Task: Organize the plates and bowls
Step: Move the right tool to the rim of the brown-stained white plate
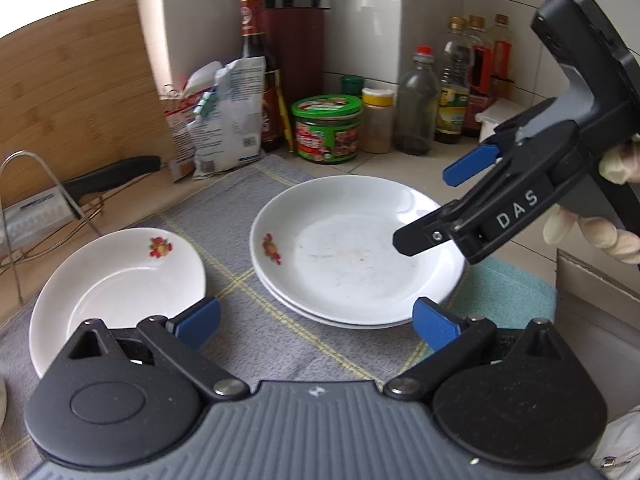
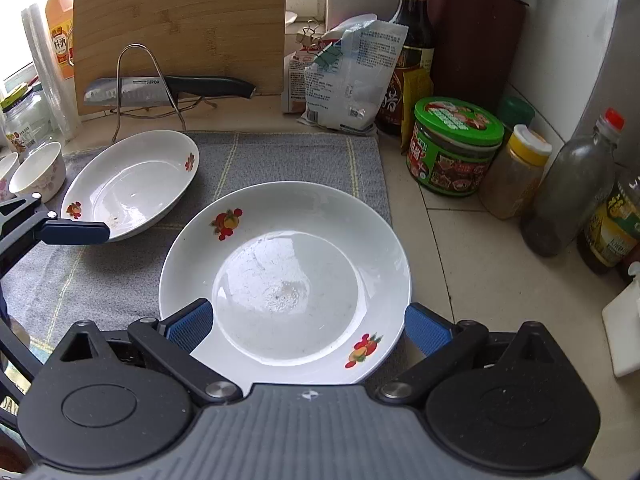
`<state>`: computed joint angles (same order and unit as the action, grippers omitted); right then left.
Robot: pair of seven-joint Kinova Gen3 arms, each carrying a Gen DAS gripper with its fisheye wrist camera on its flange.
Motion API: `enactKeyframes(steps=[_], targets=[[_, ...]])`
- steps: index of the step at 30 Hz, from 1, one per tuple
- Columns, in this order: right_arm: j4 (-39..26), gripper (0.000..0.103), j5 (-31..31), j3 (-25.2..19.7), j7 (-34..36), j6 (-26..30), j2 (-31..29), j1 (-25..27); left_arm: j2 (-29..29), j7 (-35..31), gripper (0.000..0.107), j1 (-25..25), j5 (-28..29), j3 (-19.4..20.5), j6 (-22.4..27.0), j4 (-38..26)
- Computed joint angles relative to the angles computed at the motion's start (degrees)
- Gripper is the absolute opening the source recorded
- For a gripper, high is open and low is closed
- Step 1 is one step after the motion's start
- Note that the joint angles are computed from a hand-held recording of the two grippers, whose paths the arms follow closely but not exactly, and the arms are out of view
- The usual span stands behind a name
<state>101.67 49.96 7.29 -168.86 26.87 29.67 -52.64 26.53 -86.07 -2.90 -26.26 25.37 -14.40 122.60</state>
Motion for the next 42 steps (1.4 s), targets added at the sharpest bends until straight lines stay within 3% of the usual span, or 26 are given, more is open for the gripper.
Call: enactKeyframes(steps=[3,11,13,18,23,25,33,38,42], targets=[[-0.35,0.103,2.04,0.63,0.06,-0.77,0.55,-0.57,-2.00,0.81,0.102,4.21,6.02,-5.10,1.26,0.14],[-2.33,0.103,1.99,2.76,2.92,-5.79,2.20,-0.93,-5.95,-4.06,0.102,22.92,24.66,-26.09,6.64,-0.21],[-3.58,0.103,1.24,3.02,4.34,-5.61,2.96,-1.38,-6.55,-5.80,0.102,24.08,27.46,-27.86,6.99,0.40],[-6.75,0.103,-3.05,2.44,8.54,-5.15,4.50,-1.55,-7.03,-8.15,0.102,20.36,28.90,-25.76,6.27,2.02],[-11.09,0.103,-7.08,2.54,10.99,-1.12,6.32,-3.64,-5.67,-4.88,0.102,7.53,20.91,-15.65,3.57,4.06],[-12.99,0.103,-8.21,1.90,12.03,0.59,6.96,-3.85,-4.53,-5.43,0.102,4.38,19.30,-13.68,2.84,4.38],[-21.31,0.103,-14.76,-2.39,17.55,8.29,10.22,-1.99,0.07,-6.38,0.102,0.09,13.79,-12.25,1.76,2.80],[-26.01,0.103,-18.00,-4.37,23.64,10.32,12.35,-0.04,2.28,-5.11,0.102,-3.44,12.12,-8.66,3.73,0.78],[-29.30,0.103,-21.23,-5.99,30.32,9.47,14.06,2.59,2.80,-5.72,0.102,-0.70,13.78,-11.39,1.72,0.74]])
